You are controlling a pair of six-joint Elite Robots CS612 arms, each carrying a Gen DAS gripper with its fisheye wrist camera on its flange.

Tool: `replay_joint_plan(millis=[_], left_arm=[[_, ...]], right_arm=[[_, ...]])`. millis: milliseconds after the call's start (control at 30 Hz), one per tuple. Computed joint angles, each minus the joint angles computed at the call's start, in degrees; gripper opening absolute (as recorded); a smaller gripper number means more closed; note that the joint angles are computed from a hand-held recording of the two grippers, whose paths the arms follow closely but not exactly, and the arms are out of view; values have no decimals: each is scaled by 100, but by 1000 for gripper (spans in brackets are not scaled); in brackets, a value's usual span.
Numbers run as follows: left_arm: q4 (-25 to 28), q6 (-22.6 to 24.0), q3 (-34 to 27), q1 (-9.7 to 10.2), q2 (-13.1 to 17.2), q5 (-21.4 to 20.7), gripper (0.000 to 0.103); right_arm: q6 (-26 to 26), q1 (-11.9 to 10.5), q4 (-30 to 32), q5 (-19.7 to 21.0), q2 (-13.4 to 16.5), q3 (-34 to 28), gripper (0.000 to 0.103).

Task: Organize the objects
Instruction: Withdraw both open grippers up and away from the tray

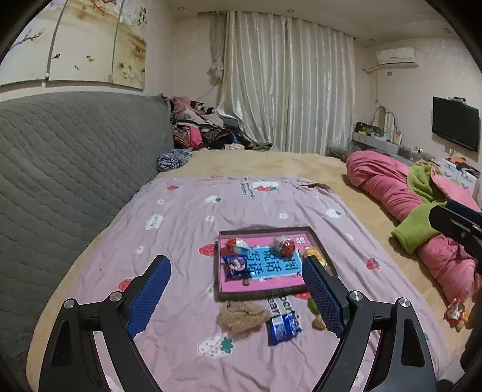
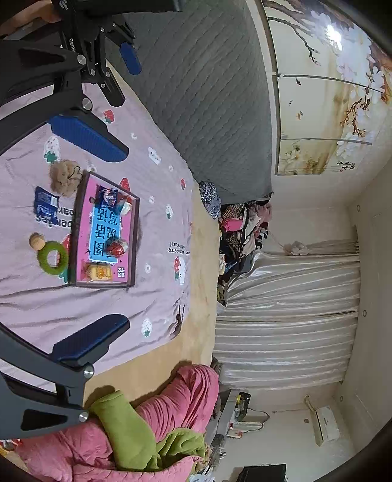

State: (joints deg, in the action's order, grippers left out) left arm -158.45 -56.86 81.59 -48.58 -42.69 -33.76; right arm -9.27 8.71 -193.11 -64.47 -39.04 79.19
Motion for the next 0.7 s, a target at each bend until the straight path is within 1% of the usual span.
replay_joint_plan(millis=[133,433,567,700], left_arm=[[73,-66,76,-77,-28,-14,90],[190,-206,205,-210,-55,-37,90],[223,-311,276,-246,-72,-54,90],[220,-399,327,-268,-71,-90,90]], right_arm=[[-69,-30,-93,-14,-87,231,102],[-241,-66,-307,-77,-177,625,102],[-296,-56,-441,-168,-189,758,102],[-433,-18,-525,-340,-204,880,102]])
